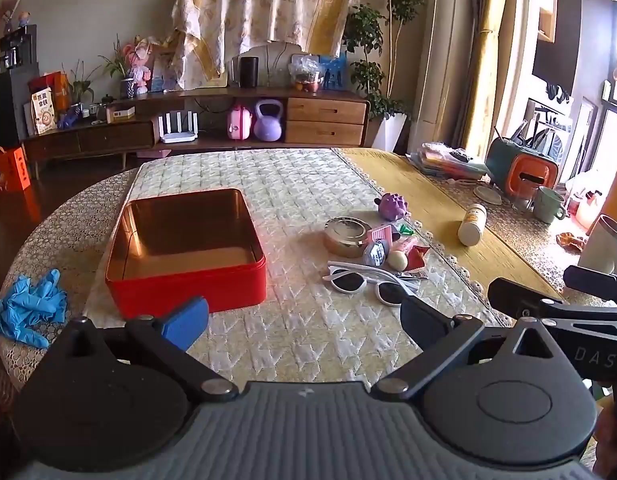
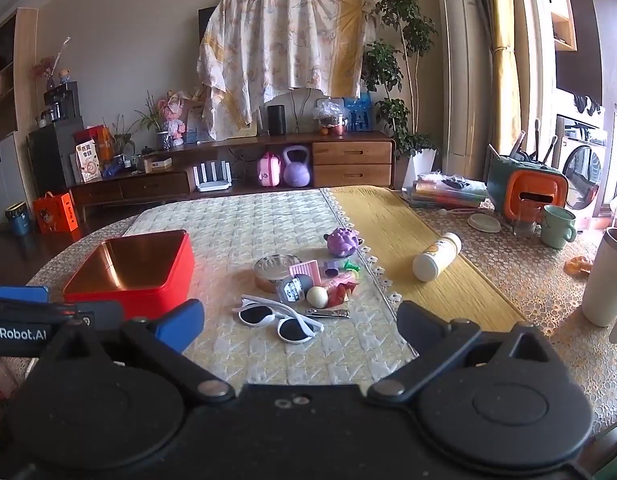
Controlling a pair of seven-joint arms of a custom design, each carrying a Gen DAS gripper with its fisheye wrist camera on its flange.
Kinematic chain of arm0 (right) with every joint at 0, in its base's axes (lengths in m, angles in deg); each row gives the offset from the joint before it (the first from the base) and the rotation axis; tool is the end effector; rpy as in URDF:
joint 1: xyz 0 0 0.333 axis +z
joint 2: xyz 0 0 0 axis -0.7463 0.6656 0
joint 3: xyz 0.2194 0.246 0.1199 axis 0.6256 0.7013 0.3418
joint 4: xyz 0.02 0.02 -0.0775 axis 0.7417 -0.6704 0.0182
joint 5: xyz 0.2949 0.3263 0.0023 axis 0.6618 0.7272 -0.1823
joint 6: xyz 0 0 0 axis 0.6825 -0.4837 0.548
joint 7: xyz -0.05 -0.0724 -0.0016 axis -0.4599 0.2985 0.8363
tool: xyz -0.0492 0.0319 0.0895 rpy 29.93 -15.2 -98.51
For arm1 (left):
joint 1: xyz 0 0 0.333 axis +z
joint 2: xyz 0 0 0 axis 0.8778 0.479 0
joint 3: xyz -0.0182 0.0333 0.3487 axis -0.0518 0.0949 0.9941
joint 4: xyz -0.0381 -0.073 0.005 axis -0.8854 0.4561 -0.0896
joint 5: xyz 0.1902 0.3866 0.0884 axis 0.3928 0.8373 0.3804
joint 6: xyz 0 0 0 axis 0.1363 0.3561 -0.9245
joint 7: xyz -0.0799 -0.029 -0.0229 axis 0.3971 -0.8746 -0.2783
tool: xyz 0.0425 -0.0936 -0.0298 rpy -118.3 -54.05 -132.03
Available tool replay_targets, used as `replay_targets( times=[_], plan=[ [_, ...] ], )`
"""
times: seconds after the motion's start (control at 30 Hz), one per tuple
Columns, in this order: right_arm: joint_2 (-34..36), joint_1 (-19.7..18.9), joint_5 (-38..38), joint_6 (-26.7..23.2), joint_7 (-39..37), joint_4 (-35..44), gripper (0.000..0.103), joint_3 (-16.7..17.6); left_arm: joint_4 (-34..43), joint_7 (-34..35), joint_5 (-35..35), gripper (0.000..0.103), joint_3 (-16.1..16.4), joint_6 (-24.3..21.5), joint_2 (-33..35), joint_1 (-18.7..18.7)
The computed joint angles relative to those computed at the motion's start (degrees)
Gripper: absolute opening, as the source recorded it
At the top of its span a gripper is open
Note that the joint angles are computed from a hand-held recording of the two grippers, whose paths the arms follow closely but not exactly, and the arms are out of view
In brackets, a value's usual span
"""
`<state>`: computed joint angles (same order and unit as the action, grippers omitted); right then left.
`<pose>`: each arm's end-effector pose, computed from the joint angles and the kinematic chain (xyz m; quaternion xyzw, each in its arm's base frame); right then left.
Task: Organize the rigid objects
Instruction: 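Reach left tool toward white sunglasses while right tool reaches toward white bottle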
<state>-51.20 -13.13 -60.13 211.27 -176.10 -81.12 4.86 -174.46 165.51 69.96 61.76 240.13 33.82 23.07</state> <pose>0.5382 0.4142 0.3323 -0.5175 0.6749 -0.4016 0.3398 0.6170 -0.3758 0.3515 -0.4900 0.7384 -0.4067 0.2217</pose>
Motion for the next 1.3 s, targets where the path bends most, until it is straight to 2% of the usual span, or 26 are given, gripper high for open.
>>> replay_targets(
  times=[0.6, 0.7, 0.93, 1.03, 1.3],
  plan=[
    [0.9, -0.1, -0.4, 0.6, 0.7, 0.3, 0.103, -0.3, 0.9, -1.4, 1.2, 0.103, -1.3, -1.0, 0.8, 1.3],
    [1.2, -0.1, -0.4, 0.7, 0.8, 0.4, 0.103, -0.3, 1.0, -1.9, 1.5, 0.103, -0.7, -1.4, 0.9, 0.9],
    [1.8, 0.0, -0.1, 0.9, 0.7, 0.7, 0.103, -0.5, 1.7, -3.8, 3.8, 0.103, -2.3, -2.6, 1.2, 2.9],
    [2.0, -0.3, -0.1, 2.2, 0.6, 0.9, 0.103, -0.7, 2.4, -4.8, 4.6, 0.103, -1.5, -3.3, 1.6, 2.3],
    [1.5, -1.5, 0.1, 3.7, 0.7, 0.3, 0.103, -1.4, 6.0, -7.1, 8.9, 0.103, -2.4, -5.7, 3.9, 3.8]
  ],
)
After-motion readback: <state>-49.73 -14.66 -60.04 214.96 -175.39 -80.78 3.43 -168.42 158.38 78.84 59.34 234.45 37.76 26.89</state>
